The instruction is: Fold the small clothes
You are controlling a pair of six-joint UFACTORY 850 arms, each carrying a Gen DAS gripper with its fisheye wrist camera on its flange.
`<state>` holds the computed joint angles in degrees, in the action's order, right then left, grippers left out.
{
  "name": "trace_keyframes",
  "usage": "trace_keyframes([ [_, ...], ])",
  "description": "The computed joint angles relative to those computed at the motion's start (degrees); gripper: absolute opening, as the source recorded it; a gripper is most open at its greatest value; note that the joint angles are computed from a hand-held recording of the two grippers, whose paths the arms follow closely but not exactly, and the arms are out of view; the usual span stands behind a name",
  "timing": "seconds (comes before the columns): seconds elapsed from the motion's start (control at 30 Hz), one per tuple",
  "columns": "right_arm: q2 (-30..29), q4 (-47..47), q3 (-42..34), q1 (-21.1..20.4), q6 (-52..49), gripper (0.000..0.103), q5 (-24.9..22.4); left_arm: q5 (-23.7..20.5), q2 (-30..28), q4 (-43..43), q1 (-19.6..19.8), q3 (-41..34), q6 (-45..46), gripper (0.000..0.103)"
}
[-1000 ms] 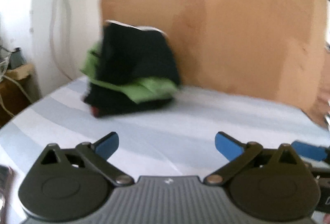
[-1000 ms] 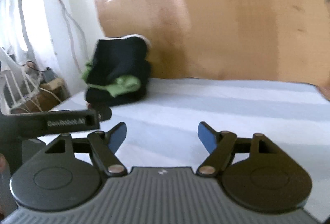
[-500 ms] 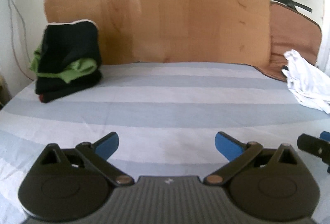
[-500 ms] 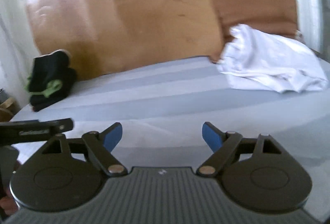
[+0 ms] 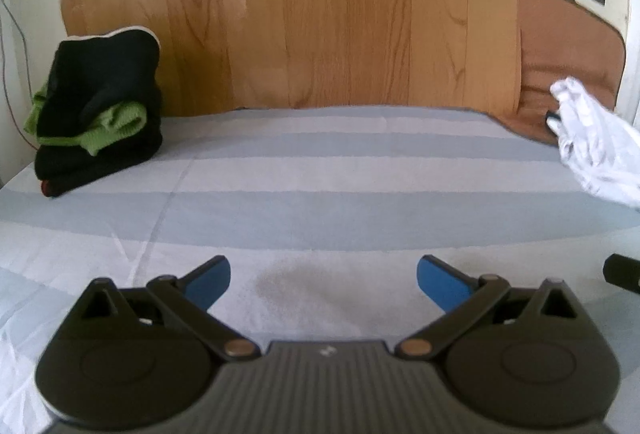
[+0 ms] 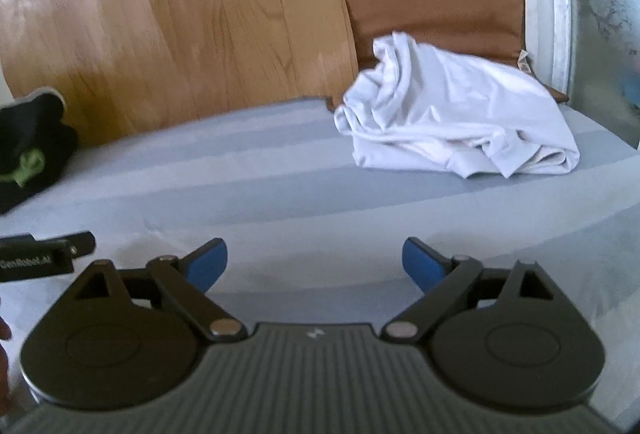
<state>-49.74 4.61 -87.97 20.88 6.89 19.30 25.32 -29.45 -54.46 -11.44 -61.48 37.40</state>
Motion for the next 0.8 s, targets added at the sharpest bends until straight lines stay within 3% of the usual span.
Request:
trace_keyframes([
  [0.07,-0.37,-1.72,-0.87,0.01,1.17,0.103,-1.17,-3.96,-0.38,-0.31,1.11,-1.07,-0.08,0.103],
  [0.6,-0.21,7.57,-1.00,0.83,-11.16,0.103,-2.64,-4.32,-0.31,0.91,1.06,-0.81,-0.22,0.103],
  [0.8,1.73,3.98,2.94,1.75,-5.84,0.103,1.01,-5.07,0.07,4.84,1.58,-0.33,-3.76,0.103],
])
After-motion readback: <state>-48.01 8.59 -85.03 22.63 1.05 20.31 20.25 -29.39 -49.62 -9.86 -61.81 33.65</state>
